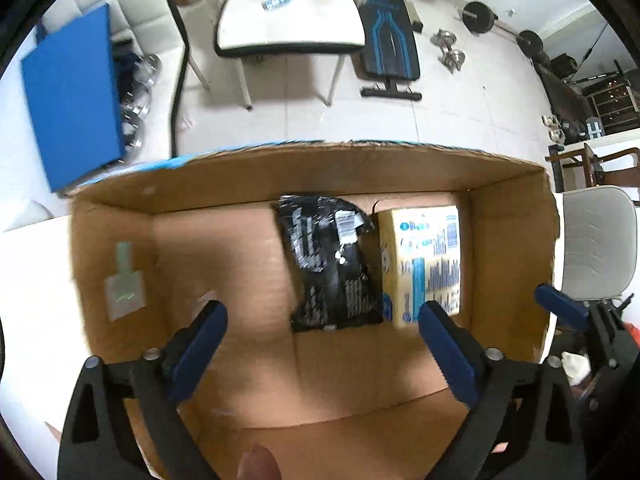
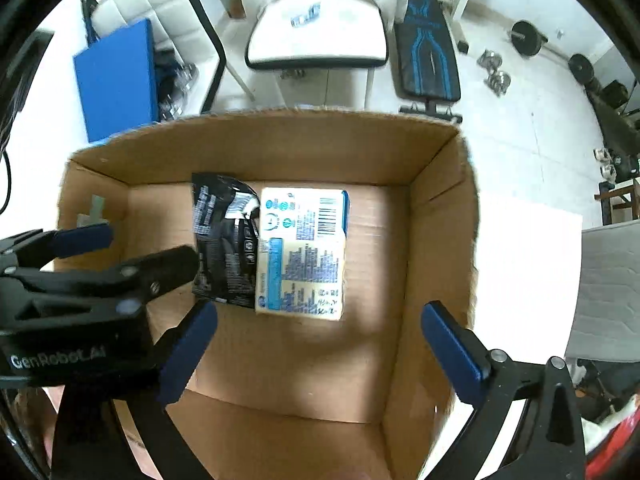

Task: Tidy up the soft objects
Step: 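Carry both items into the box and open both grippers to release them, then grasp the red-floral wipes pack with the left gripper while the right grasps the green Deeyeo pack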

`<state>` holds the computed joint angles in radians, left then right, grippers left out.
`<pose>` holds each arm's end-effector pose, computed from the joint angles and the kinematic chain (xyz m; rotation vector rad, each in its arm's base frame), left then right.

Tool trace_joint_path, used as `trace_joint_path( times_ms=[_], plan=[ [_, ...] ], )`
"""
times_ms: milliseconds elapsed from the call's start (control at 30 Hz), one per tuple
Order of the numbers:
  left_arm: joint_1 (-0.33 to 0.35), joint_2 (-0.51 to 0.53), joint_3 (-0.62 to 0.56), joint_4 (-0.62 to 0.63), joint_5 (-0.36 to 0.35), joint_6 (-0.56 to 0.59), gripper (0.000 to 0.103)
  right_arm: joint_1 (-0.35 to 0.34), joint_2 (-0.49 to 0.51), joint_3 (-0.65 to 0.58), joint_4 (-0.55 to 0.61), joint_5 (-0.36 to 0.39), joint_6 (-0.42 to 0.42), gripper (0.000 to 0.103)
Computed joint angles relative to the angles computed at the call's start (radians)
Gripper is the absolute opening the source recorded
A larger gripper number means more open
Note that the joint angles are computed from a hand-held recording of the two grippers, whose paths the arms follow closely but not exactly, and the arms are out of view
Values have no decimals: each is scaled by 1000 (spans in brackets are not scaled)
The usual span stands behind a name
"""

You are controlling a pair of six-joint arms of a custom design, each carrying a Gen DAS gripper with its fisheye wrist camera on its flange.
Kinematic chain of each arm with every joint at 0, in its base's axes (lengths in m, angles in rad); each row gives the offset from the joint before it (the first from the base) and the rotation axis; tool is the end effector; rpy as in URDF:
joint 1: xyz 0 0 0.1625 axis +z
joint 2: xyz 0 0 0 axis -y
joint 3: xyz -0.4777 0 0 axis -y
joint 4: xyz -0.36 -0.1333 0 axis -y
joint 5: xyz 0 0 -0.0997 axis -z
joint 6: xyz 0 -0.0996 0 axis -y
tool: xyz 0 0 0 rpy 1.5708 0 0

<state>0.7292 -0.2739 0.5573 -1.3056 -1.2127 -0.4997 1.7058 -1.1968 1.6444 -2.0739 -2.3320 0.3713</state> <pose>-0.5158 -0.6864 0.0595 0.5539 2.4560 0.2715 0.1451 -0.5884 0.3849 -0.3094 -2.3806 0.3051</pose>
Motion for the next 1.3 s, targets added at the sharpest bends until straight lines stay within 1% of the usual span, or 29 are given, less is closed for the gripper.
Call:
trace_joint_path(
  times_ms=[67,100,167,233,333,500,533,600,667,700,733,767,800,833,867,900,933,967,1033,1067,1100,1167,1267,1300],
  plan=[
    [-14,-57,94,-48,23,0,102,30,-17,29,-31,-42,6,103],
    [-22,-93,151,-80,31,-11,102,46,-24,33,-14,-53,12,103],
    [-34,-129,203,-105,48,-18,102,65,-39,42,3,-54,24,103],
    [-51,-173,267,-138,72,-31,102,86,-57,49,23,-54,55,103],
    [-79,-229,344,-175,92,-46,102,120,-79,63,36,-58,86,103],
    [-124,-299,420,-205,122,-74,102,183,-122,97,44,-64,130,103],
    [-130,-312,436,-215,121,-77,102,195,-133,107,40,-60,128,103],
    [-153,-361,493,-222,129,-112,102,218,-169,150,12,-27,91,103],
    [-172,-420,579,-236,139,-166,102,243,-201,192,33,-17,69,103],
    [-181,-458,639,-251,135,-201,102,257,-224,232,50,-15,64,103],
    [-186,-500,710,-274,117,-237,102,264,-240,261,75,-13,74,103],
    [-188,-550,798,-293,78,-293,102,268,-256,296,112,-8,91,103],
    [-185,-579,853,-305,44,-324,102,269,-269,326,133,-1,99,103],
    [-173,-617,938,-331,-31,-369,102,267,-280,358,154,6,108,103],
    [-163,-635,986,-352,-79,-396,102,259,-290,404,175,13,124,103],
    [-146,-654,1048,-389,-143,-431,102,252,-296,432,184,19,135,103],
    [-125,-668,1112,-428,-205,-474,98,239,-303,466,180,29,140,103],
    [-105,-676,1165,-471,-252,-517,96,219,-308,507,163,40,144,103],
    [-72,-682,1231,-551,-301,-584,88,196,-312,556,123,44,152,97],
    [-52,-682,1264,-604,-324,-641,88,185,-313,576,101,41,157,96],
    [-41,-678,1277,-635,-331,-666,88,178,-313,596,73,32,164,94],
    [-30,-645,1268,-630,-304,-712,89,170,-313,618,24,15,171,94],
    [-41,-577,1203,-515,-206,-716,89,167,-314,636,-27,9,174,94],
    [-42,-561,1188,-487,-193,-704,89,168,-311,632,-32,11,172,94]
  ],
)
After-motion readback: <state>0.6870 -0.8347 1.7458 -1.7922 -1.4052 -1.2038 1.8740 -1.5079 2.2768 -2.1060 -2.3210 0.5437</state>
